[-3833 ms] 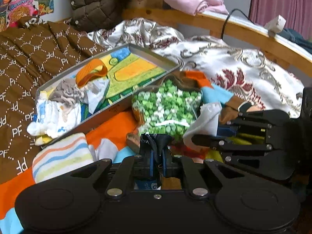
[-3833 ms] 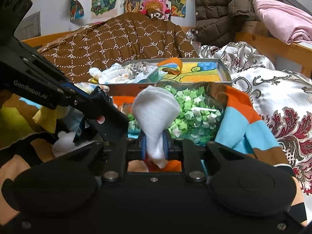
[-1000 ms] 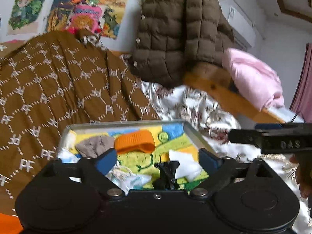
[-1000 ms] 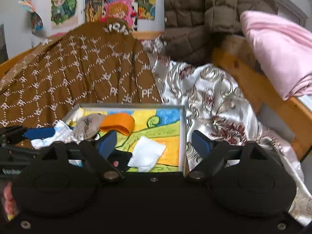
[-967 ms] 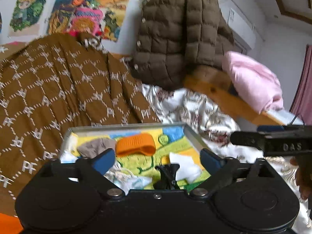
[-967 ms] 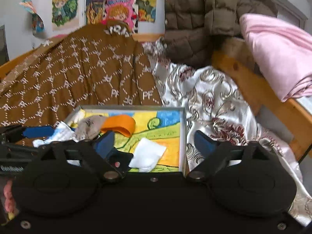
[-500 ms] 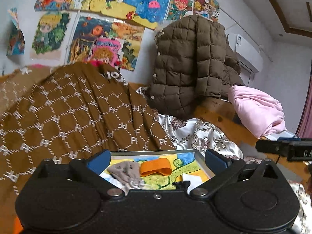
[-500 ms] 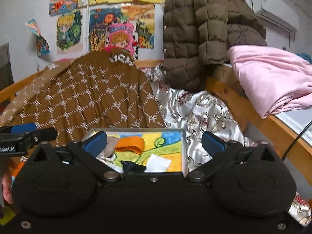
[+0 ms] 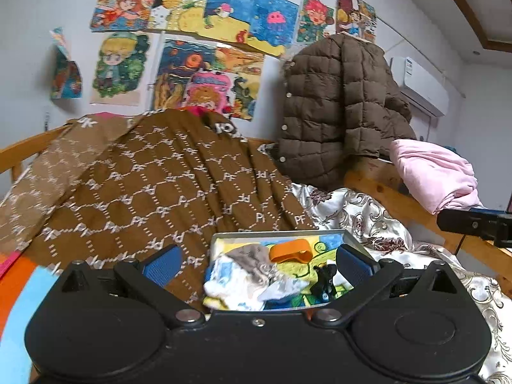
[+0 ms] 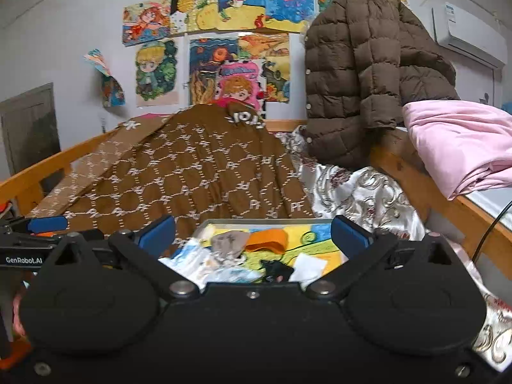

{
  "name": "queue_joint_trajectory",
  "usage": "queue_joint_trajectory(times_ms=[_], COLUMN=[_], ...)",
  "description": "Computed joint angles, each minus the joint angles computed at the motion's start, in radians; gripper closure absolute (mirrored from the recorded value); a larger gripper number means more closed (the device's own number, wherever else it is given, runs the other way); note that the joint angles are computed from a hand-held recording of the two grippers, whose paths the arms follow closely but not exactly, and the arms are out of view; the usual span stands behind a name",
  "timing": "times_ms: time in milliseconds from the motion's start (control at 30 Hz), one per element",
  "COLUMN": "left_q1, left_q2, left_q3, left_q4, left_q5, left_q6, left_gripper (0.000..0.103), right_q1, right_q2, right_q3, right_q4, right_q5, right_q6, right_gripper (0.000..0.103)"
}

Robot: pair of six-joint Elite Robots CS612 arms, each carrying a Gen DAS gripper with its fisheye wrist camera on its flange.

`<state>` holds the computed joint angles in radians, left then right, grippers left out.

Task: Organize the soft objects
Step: 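Lift both tools away from the tray back toward the pile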

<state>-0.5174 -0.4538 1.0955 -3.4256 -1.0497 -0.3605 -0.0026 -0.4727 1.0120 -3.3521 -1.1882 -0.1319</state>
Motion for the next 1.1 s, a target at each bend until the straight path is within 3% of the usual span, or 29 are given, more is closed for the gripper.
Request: queue_joint_trajectory(times_ms=[233,433,633,1100], left_q1=[-0.04,-0.075,-0.092,-0.089], left_q2=[-0.08,-0.121,-0.135,-0.143], left_q3=[0.161,0.259,0.316,0.373], left_q4=[-0.037,-0.094,-0.117,-0.022], left_q5=[0.046,0.067,0.063,0.031], left_q6=[-0.045,0.018,0.004,-0.058], left_gripper=[0.001,0.001,0.001,0.001], right_q1=[-0.004,-0.016,-0.024,-0.03], right_q2=[-0.071,-0.103,-0.127,-0.136], right_q3=[0.173,0.273,0.355,0.44], right_q4=[-0.068,-0.117,-0.154,-0.115], right_q5=[0.055,0.09,0.096,0.058], right_q6=[-0.018,-0.032,-0.046,-0.029], right_gripper=[0.001,0.001,0.001,0.001])
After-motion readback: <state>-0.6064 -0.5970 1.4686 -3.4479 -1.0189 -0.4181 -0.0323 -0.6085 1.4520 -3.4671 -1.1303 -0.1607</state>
